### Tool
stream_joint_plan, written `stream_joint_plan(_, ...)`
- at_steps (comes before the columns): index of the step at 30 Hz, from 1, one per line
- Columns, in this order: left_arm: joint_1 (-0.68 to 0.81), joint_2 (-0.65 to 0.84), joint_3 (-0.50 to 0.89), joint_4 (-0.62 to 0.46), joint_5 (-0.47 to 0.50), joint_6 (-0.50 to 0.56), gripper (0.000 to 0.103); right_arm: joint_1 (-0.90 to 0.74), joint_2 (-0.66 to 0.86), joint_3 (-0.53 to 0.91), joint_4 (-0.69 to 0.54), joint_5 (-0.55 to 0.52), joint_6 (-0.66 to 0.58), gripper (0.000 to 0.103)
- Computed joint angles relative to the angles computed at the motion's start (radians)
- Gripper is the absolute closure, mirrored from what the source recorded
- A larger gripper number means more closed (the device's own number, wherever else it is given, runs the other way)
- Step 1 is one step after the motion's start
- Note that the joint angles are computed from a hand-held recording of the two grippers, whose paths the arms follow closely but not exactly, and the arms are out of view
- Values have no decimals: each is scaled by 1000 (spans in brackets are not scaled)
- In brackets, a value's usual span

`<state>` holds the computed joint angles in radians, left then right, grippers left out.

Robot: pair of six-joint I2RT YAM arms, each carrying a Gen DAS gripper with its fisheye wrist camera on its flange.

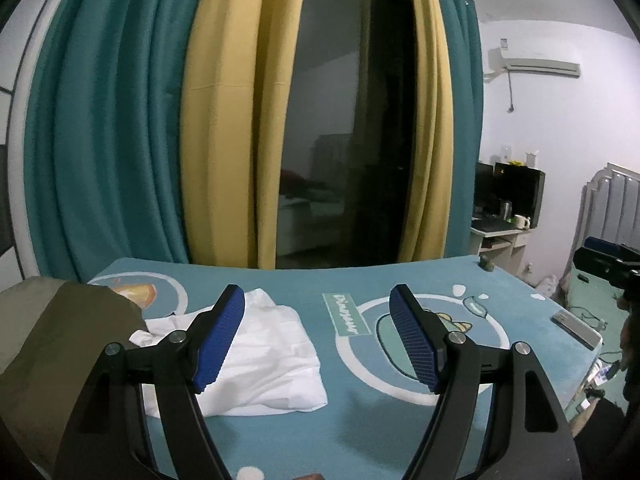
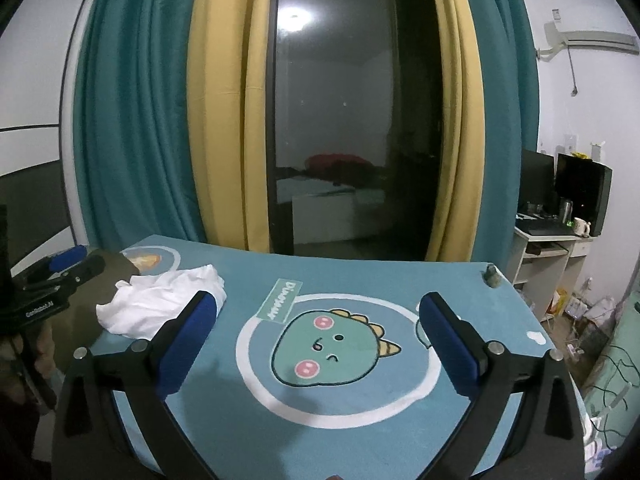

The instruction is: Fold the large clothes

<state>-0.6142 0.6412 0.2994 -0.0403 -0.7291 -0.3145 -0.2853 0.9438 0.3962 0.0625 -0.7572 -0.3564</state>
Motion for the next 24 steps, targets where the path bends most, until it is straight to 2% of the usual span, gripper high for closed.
stream_joint_plan(4,59,-31,-12,-21,46,3,25,49,60,-4,53,45,21,3)
stream_joint_plan(9,124,-26,-24,-11,98,6,25,85,96,5,56,87,16,3)
stream_joint_plan(14,196,23,-21,38,175,26,25,99,145,16,92,111,28,3)
stream_joint_plan(24,262,123,-9,130,244,51,25,121,250,61,134,152,46,3)
